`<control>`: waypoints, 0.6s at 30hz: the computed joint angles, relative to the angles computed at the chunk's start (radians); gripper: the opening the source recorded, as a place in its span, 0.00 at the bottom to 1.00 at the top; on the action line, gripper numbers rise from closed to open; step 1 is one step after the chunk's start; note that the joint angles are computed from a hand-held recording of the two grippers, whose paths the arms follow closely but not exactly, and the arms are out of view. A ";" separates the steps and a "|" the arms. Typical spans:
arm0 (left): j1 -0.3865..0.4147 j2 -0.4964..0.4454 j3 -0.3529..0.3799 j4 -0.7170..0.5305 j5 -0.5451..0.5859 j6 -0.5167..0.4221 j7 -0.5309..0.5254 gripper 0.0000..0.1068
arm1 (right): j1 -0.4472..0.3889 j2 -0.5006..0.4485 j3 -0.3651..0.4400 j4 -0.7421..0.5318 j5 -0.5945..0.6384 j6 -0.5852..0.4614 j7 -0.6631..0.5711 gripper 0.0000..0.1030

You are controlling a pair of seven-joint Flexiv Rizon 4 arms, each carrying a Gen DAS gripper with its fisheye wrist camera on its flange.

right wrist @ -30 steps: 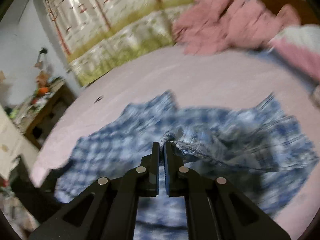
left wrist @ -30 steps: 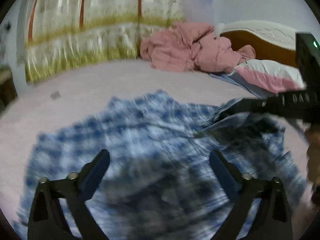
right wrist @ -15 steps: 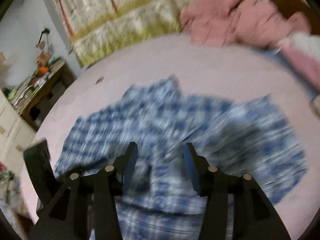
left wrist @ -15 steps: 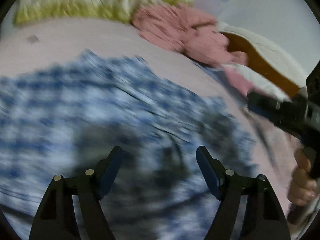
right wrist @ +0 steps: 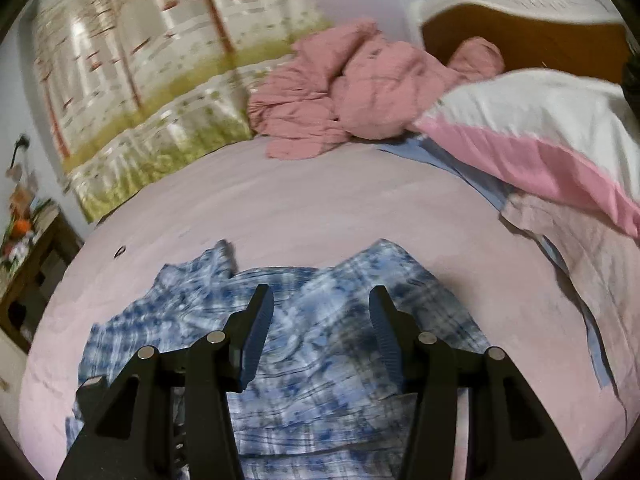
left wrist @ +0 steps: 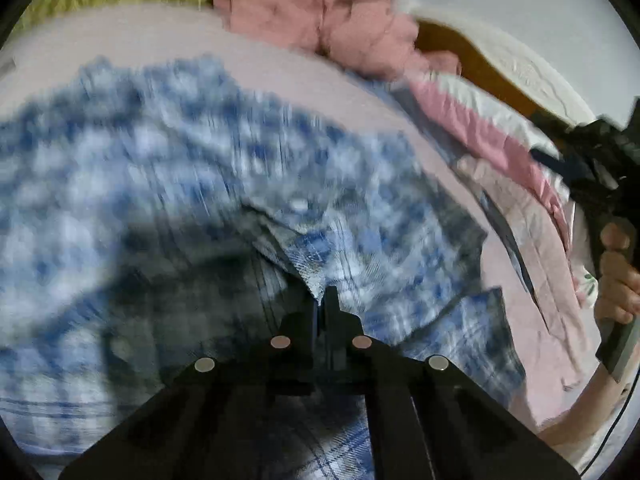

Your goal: Fold large clothes

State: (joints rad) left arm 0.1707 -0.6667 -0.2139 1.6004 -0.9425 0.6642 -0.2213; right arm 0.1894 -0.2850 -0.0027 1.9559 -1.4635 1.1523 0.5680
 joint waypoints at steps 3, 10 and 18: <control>0.013 0.071 -0.049 0.084 -0.199 0.175 0.220 0.03 | -0.005 0.013 0.000 0.016 0.015 -0.022 -0.003 0.47; -0.059 0.074 -0.040 0.038 -0.537 0.557 0.482 0.03 | -0.010 0.005 0.004 0.014 0.032 -0.030 -0.023 0.48; -0.110 -0.047 0.048 -0.109 -0.403 0.731 0.261 0.03 | 0.033 -0.073 -0.009 -0.043 0.188 -0.028 -0.190 0.50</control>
State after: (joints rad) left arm 0.0611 -0.7140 -0.1655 1.4914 -1.3452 1.3954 0.0395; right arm 0.2224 -0.3578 -0.0121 1.9125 -1.2755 1.1247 0.3785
